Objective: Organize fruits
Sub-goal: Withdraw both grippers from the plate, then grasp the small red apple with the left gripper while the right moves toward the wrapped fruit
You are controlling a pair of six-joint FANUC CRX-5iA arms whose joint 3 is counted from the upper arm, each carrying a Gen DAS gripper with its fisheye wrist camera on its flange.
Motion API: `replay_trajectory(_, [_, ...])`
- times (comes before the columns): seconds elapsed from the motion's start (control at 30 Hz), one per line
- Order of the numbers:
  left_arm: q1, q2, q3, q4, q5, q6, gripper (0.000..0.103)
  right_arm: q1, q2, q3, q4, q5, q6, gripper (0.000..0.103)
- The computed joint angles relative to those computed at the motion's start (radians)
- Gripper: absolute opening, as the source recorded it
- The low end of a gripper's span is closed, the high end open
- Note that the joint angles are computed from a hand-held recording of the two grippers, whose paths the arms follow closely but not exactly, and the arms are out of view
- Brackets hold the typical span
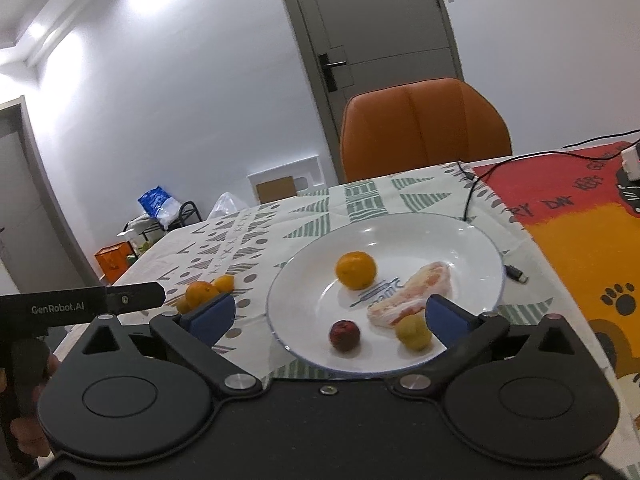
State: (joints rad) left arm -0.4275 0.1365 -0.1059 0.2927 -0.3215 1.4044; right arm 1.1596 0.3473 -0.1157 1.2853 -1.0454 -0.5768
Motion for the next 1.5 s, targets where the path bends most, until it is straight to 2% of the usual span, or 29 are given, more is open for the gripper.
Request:
replay_trajectory(0.17, [0.015, -0.012, 0.002, -0.046, -0.009, 0.05, 0.088, -0.003, 0.016, 0.022, 0.003, 0.025, 0.017, 0.103])
replay_trajectory(0.4, [0.037, -0.026, -0.021, -0.055, 0.01, 0.064, 0.088, -0.008, 0.04, 0.057, -0.003, 0.062, 0.058, 0.103])
replay_trajectory(0.63, [0.052, -0.031, -0.054, -0.023, 0.029, 0.028, 0.088, -0.016, 0.065, 0.094, -0.021, 0.086, 0.096, 0.103])
replay_trajectory(0.9, [0.064, -0.021, -0.098, 0.101, 0.046, -0.088, 0.082, -0.021, 0.1, 0.146, -0.047, 0.083, 0.153, 0.103])
replay_trajectory(1.17, [0.07, 0.002, -0.122, 0.23, 0.048, -0.203, 0.065, -0.033, 0.122, 0.178, -0.058, 0.117, 0.195, 0.103])
replay_trajectory(1.37, [0.07, 0.024, -0.134, 0.33, 0.049, -0.294, 0.055, -0.042, 0.143, 0.216, -0.094, 0.142, 0.255, 0.101])
replay_trajectory(1.5, [0.072, 0.043, -0.131, 0.37, 0.045, -0.323, 0.053, -0.044, 0.158, 0.244, -0.12, 0.142, 0.294, 0.1])
